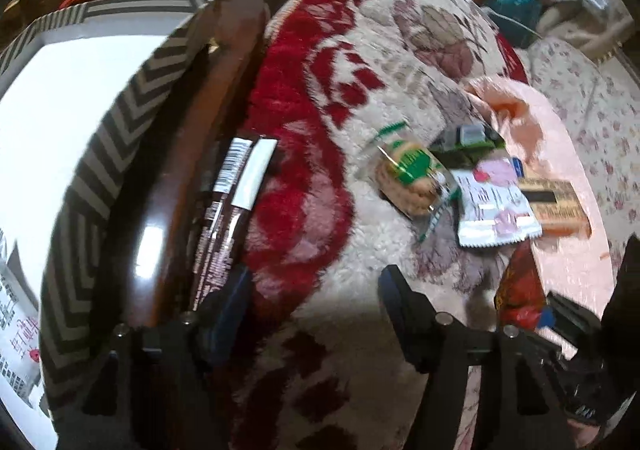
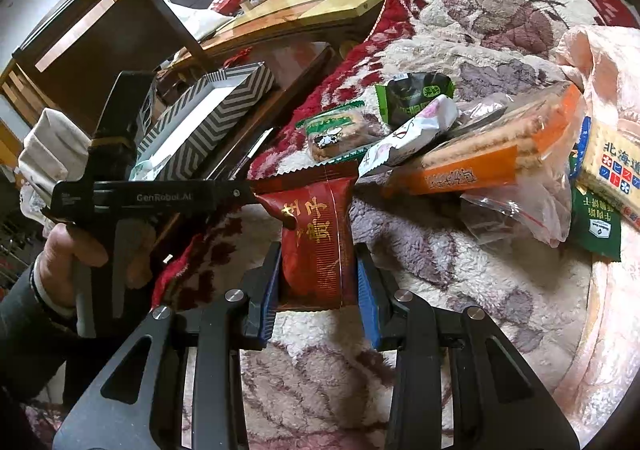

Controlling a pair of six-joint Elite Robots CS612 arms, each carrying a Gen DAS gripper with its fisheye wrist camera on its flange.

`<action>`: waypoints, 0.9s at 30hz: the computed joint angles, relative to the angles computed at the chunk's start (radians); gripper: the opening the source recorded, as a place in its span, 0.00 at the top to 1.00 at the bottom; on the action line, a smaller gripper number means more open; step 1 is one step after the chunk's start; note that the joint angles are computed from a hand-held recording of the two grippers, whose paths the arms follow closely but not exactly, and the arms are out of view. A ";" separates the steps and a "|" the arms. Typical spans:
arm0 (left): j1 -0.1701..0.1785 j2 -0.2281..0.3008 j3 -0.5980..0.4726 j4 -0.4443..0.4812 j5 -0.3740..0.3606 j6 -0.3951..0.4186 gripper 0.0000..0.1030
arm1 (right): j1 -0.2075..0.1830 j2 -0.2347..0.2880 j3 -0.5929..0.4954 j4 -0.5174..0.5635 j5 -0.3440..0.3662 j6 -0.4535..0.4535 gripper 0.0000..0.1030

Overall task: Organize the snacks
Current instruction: 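Lift the red packet with the right gripper while the left gripper grasps the Nescafé stick, then grasp the green-wrapped round pastry with the left gripper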

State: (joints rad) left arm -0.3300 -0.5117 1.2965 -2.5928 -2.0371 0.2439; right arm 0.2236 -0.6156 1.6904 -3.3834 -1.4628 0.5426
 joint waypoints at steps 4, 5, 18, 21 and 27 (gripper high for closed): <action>0.028 0.004 -0.033 0.158 -0.167 0.100 0.34 | -0.002 -0.002 0.005 -0.006 -0.001 0.003 0.67; 0.036 0.009 -0.048 0.229 -0.234 0.139 0.34 | -0.003 -0.002 0.007 -0.009 -0.001 0.005 0.67; 0.058 0.015 -0.064 0.204 -0.258 0.091 0.30 | -0.008 0.004 0.006 -0.047 0.031 0.013 0.67; 0.063 0.031 -0.086 0.217 -0.292 0.013 0.26 | -0.004 0.003 -0.005 -0.025 0.029 -0.009 0.67; 0.062 0.032 -0.089 0.187 -0.291 -0.081 0.24 | -0.006 0.002 -0.017 0.001 0.033 -0.023 0.67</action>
